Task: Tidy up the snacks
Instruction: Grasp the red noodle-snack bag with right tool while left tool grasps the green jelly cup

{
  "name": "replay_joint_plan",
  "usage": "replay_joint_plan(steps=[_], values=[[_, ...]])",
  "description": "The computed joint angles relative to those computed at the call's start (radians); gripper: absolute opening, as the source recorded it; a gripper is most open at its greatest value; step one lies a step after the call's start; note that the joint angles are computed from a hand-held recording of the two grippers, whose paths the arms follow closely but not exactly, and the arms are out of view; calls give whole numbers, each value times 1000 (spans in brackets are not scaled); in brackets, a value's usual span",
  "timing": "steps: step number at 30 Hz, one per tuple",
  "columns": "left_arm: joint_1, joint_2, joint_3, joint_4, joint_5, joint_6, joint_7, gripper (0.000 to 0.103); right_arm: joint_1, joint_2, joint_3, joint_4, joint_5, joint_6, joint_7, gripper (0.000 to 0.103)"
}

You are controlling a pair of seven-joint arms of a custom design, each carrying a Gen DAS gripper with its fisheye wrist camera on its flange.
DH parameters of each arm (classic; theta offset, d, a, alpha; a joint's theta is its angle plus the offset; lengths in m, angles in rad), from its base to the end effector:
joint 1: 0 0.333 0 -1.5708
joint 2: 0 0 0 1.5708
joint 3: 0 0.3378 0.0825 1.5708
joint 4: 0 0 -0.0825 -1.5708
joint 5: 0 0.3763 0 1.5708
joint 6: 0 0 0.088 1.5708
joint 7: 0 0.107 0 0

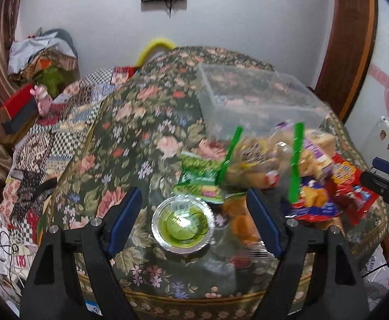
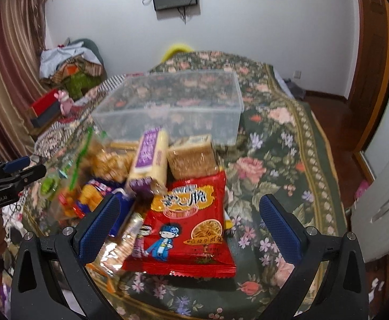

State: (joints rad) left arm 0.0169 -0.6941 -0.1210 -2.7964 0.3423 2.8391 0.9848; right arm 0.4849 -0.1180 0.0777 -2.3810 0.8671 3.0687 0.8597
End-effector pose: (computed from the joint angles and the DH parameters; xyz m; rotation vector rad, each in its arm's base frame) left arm 0.3463 -0.0570 0.5000 -1.9174 1.5824 -0.6721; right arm 0.4589 0.2184 0.4695 -1.9735 1.2578 -0.3780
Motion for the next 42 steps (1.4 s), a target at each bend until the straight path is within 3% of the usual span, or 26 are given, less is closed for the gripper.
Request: replay_joint_plan(steps=[6,11,13,18,22,29,37,42], values=[[-24,60,56,-6,-52,6,26,81,-34,37,21,9,-102,-45,84,103],[-26,98,54,-5,-79,2,39,80,-61,61,34,17,-214,-61,173,103],[-27,103,56,-8,-88,2,43,74,-68,69,37,20,-252,-62,202,102],[-78,126,118,-10,-164,10,94,60,-75,87,42,32,-305,-89,231,87],[-65,123,100,-13,-180,9,102,59,-77,85,44,23,-313,-75,229,72],[-60,89,88,-19,-189,-21,100,58,-68,59,29,12,-174,-79,121,62],[-38,31,68,-14,-174,-48,69,58,-54,17,9,-7,-81,-72,52,62],[-33,9,53,15,-154,-53,49,58,-17,-8,-24,7,83,-66,-94,62]])
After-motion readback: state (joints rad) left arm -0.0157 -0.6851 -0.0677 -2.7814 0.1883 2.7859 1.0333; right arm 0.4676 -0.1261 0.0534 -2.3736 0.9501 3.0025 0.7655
